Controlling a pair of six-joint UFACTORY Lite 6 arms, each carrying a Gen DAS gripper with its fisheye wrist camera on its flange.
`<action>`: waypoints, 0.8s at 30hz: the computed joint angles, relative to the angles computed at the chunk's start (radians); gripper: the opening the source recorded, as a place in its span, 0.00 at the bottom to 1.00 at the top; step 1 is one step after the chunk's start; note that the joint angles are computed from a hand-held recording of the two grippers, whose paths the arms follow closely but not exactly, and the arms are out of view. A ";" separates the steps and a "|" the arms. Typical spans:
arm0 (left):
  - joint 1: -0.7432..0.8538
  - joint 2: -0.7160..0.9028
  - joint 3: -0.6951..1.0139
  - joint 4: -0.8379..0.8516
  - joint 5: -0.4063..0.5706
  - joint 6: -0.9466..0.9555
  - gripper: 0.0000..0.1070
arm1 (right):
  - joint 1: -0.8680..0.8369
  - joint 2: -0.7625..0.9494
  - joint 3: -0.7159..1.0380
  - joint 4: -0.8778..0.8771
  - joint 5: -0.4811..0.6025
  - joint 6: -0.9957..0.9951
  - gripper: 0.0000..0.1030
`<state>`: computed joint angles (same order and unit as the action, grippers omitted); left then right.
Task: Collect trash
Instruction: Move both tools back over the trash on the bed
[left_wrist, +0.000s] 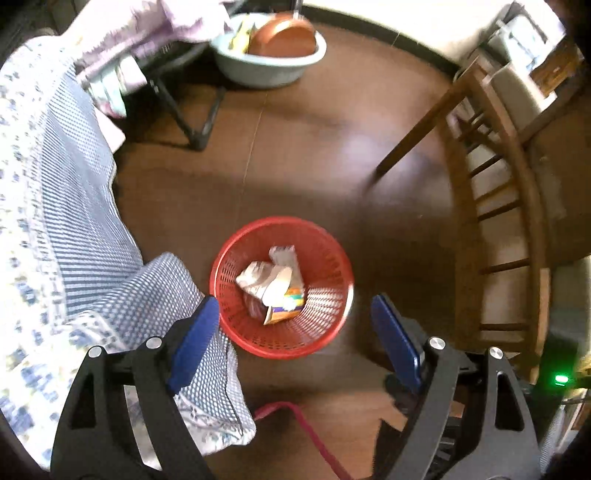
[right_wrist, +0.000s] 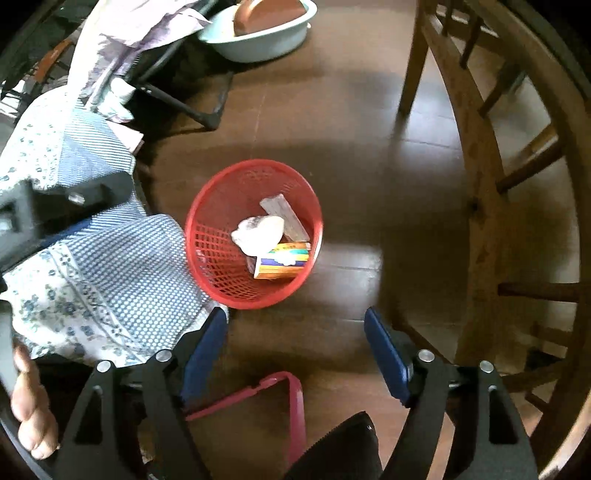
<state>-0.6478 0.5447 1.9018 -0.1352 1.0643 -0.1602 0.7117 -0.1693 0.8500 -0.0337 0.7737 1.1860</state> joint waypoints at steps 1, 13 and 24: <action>0.005 -0.035 0.000 -0.007 0.005 0.000 0.77 | 0.007 -0.002 0.012 -0.011 0.012 0.008 0.77; 0.055 -0.388 0.035 0.156 0.036 -0.035 0.84 | 0.176 0.129 0.381 -0.168 0.237 0.119 0.83; 0.627 -0.317 0.399 -0.003 0.167 0.265 0.89 | 0.287 0.516 1.086 -0.264 0.458 0.070 0.83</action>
<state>-0.0208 0.2280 2.3010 -0.1379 1.2317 0.1049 0.9987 0.3471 1.9364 -0.2981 1.2322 1.2563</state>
